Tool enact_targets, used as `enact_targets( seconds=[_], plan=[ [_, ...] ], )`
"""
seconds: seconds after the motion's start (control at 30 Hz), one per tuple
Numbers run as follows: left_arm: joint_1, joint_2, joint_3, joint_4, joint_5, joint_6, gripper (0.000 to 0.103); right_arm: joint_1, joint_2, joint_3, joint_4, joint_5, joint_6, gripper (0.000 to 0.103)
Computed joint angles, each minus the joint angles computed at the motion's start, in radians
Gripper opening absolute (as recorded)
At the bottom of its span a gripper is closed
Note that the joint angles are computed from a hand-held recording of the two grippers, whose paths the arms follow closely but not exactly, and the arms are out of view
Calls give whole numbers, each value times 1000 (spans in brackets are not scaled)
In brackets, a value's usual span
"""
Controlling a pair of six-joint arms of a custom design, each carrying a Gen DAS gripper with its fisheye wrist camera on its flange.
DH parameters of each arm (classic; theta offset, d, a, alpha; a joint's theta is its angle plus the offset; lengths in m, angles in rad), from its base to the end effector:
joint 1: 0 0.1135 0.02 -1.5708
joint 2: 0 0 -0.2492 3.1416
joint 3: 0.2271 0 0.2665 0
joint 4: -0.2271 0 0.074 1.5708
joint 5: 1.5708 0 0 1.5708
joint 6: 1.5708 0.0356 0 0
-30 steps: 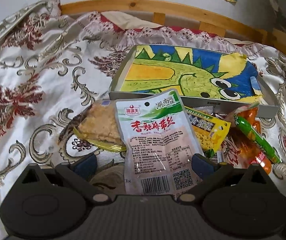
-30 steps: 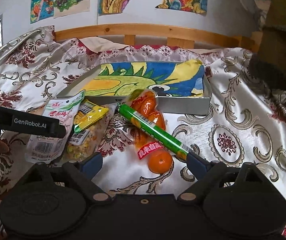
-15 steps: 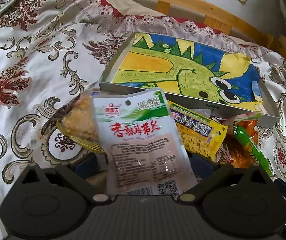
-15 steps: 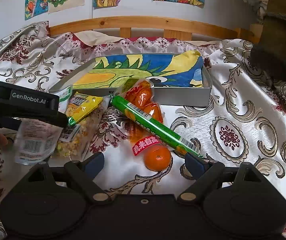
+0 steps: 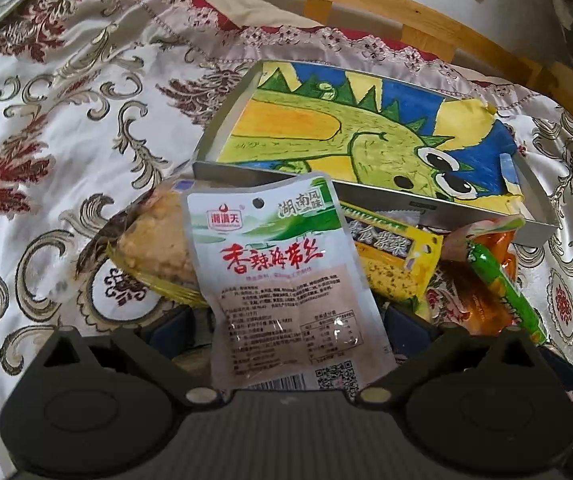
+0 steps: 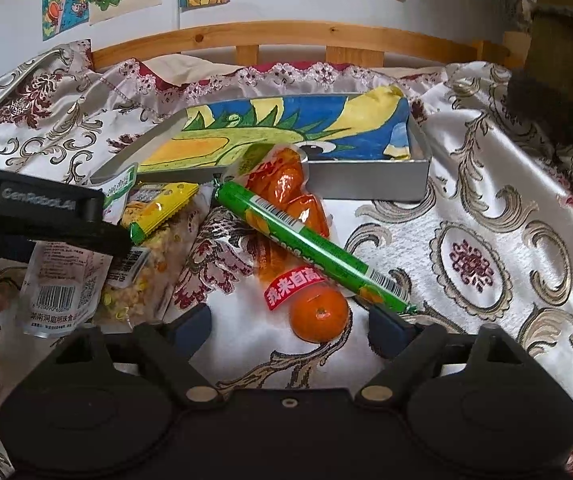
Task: Organize snacks
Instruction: 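Move the left tool to the white kelp packet while the right tool approaches the mandarin, then close the left gripper on the white kelp packet while the right gripper grasps the mandarin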
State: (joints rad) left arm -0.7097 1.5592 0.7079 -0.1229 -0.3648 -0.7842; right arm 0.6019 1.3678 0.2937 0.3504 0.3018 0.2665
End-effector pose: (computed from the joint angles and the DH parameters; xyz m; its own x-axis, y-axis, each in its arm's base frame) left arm 0.2310 -0.1817 0.1182 -0.7668 -0.2111 -0.6062 -0.1199 0.9749 -0.1879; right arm 0.1932 0.1199 0.0864 -0.6206 -0.1212 -0.7747 -0.2007 0.9796 0.0075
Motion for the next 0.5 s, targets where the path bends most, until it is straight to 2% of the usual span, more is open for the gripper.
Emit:
enact_targets(
  seconds=[0.13, 0.2, 0.27, 0.4, 0.43, 0.5],
  plan=[
    [17, -31, -30, -6, 14, 18, 81, 7, 17, 0, 13, 19, 8, 62],
    [25, -67, -75, 28, 30, 36, 78, 3, 18, 3, 5, 19, 19, 45],
    [30, -101, -102, 32, 46, 36, 74, 9, 16, 6, -5, 26, 26, 40],
    [38, -183, -156, 11, 76, 12, 72, 40, -21, 9, -58, 35, 52, 32],
    [35, -204, -170, 2, 76, 7, 75, 49, -39, 6, -76, 33, 67, 32],
    [30, -232, -189, -16, 72, -1, 82, 74, -78, 2, -114, 30, 91, 23]
  ],
)
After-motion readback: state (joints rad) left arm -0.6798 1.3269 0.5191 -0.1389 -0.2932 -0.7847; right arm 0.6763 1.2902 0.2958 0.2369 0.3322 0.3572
